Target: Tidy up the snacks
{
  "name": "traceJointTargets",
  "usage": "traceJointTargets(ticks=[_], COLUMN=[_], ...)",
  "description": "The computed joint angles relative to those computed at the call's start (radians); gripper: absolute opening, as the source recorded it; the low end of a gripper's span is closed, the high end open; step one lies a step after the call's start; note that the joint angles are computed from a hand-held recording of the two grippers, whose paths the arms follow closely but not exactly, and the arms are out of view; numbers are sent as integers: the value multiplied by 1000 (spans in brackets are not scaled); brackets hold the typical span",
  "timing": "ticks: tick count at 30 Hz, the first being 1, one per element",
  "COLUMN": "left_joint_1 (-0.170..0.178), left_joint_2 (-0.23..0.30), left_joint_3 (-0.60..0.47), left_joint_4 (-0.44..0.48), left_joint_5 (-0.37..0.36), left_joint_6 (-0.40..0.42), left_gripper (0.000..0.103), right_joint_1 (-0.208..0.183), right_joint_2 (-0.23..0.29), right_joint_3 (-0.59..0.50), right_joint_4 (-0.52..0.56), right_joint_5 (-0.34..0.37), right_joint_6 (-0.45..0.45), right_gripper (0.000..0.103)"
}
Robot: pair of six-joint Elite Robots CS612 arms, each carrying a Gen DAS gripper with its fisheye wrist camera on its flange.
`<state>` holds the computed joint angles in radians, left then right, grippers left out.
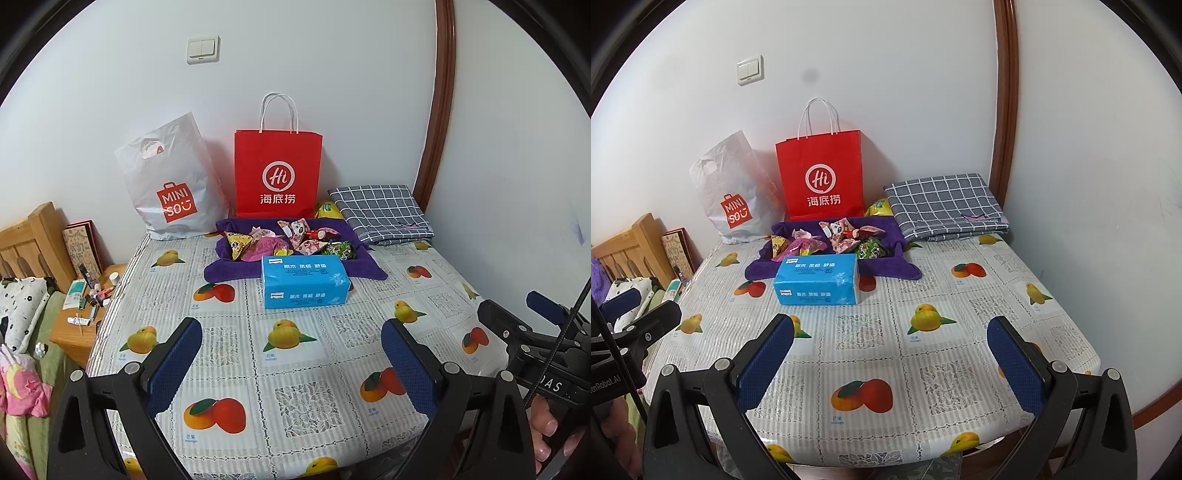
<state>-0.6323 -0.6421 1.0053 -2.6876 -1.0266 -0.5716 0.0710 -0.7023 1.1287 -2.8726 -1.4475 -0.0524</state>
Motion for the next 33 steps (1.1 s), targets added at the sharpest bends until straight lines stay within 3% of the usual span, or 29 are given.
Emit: traceJointTargets(ticks=[33], left_joint_1=[-2], left_joint_2=[0], left_joint_3=[-1], left_joint_4=[1], left_joint_5=[5], left_joint_6=[-5], left_gripper=[98], right_joint_1=[-1], right_joint_2=[-5], right_joint_3=[10], right_joint_4=[-17], right_joint_5=[13], right_joint_6=[-7], right_gripper=[103])
